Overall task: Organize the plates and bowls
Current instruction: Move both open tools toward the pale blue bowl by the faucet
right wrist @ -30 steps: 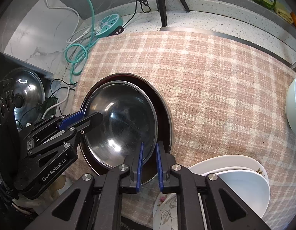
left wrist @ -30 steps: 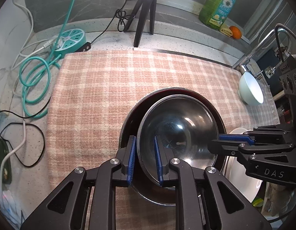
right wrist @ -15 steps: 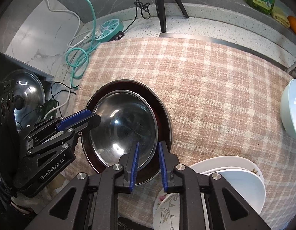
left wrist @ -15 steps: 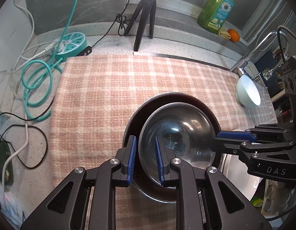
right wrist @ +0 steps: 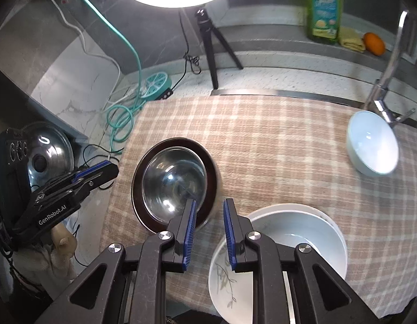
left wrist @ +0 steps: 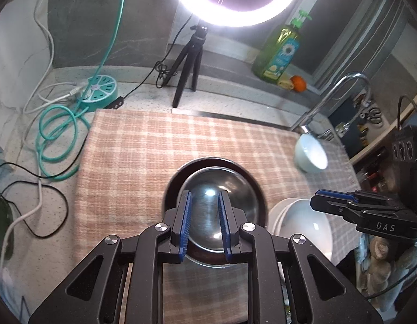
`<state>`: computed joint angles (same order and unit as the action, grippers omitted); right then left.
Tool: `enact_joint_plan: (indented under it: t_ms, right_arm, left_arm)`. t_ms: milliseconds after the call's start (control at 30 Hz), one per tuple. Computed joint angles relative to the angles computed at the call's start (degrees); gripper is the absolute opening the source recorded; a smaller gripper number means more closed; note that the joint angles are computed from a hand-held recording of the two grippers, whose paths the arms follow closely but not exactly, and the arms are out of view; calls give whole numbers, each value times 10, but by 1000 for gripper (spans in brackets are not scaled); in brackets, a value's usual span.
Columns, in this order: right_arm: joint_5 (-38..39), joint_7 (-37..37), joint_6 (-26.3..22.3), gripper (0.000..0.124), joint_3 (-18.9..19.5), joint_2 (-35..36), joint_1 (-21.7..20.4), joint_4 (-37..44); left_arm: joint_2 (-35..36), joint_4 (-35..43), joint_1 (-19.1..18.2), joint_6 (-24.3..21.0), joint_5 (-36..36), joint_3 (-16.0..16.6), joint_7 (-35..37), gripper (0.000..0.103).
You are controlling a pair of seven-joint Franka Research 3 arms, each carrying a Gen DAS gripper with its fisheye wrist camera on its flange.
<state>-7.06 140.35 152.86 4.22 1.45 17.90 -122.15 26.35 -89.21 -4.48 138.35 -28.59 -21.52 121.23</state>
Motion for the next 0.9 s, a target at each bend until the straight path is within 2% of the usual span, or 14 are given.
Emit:
enact_joint_plan:
  t_ms: [67,133,200,233,267,333,400,500,633,767,900]
  right_arm:
    - [-38,54,27,31,0,-33,-2,-41]
    - [-84,116,38,32,10,-68,-15,-80]
    - [-118,160,42,32,25,-97,-34,-111]
    - [-139,189,49,32,34,-120,-47,-135]
    - [-150,208,58,32,43,-136,-60,-154]
    - [-155,228,80,32,54,-167,-83,-193]
    - [-147,223,98,32,60,-193,-102,-226]
    - [-132,186,109,32,56,-222,-127,-264]
    - [-93,79,119,32,18,-250,-134,-302]
    - [-66,-42,95,34,-21,-269,-139,-316]
    - [-15,-144,114,36,-70,-278,-134,-334]
  left_arm:
    - [-13,-18,14,3,-30,-13,25,19]
    - [-24,-31,23,-3,-63,-21,42,20]
    - [-33,-41,23,-6,-83,-20,53,31]
    - [-38,-48,19,-3,-88,-17,52,43]
    - [-43,-53,15,-2,-94,-14,49,46]
    - [-49,-58,8,-15,-98,-10,42,46]
    - [-61,-71,-7,-6,-87,-4,37,46]
    - [-72,-84,-36,15,-56,5,0,46]
    - [-77,-96,-77,59,-5,12,-79,46]
    - [-72,-99,-109,91,37,5,-160,46]
    - [-50,-78,-144,111,93,2,-240,46]
